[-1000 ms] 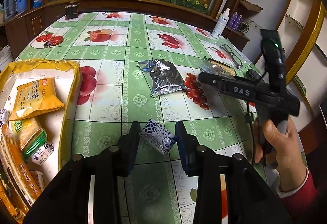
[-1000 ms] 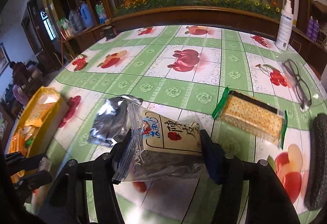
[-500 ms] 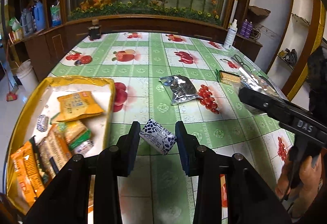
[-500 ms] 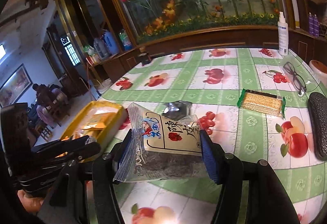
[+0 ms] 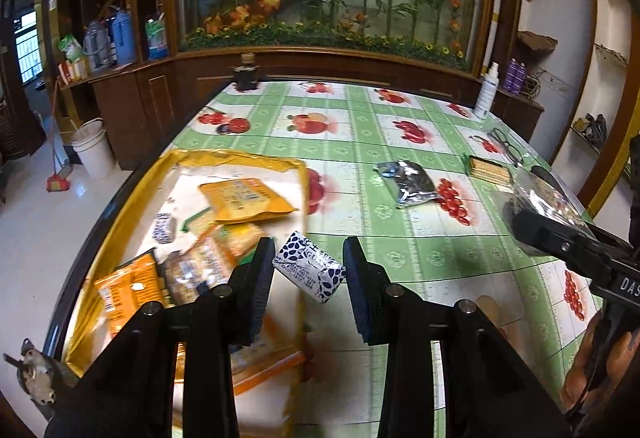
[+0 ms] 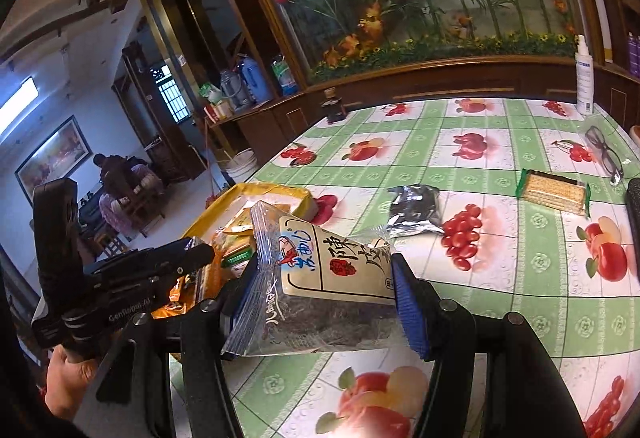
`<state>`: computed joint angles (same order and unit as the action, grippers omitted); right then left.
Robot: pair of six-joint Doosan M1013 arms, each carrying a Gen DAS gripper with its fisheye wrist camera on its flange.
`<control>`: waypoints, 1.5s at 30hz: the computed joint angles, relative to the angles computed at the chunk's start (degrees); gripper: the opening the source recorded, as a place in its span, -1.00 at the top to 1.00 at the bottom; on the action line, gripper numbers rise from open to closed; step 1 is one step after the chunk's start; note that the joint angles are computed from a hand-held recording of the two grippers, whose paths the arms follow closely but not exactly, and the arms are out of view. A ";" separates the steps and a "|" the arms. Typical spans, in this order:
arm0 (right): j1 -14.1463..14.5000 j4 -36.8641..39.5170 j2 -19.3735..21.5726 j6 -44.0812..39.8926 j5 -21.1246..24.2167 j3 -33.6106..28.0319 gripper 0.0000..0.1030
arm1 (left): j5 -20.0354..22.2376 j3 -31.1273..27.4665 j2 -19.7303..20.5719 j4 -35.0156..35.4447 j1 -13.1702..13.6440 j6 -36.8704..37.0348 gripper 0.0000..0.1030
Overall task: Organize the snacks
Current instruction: 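Carry the candy bar and dried-fruit bag over the tray with both tools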
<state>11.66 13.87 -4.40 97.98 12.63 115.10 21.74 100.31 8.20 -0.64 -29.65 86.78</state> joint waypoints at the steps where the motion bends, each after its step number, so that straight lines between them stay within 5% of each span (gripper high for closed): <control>1: 0.36 0.08 0.06 -0.12 -0.02 -0.09 -0.20 | -0.33 0.31 -0.19 0.22 0.46 -0.60 0.36; 15: 2.78 9.20 2.18 -9.90 0.42 -1.45 -0.19 | -0.93 2.35 -0.87 7.04 4.26 -9.99 0.36; 35: 5.20 24.81 8.56 -27.24 4.28 -6.85 -0.19 | 0.31 2.43 0.01 11.68 4.82 -13.86 0.36; 45: 6.09 24.99 12.18 -29.04 5.59 -10.79 -0.19 | 1.50 1.98 0.65 13.77 5.05 -15.00 0.36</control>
<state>17.76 38.86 7.78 68.94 18.22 104.31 23.24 102.28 8.85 13.14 -24.60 71.77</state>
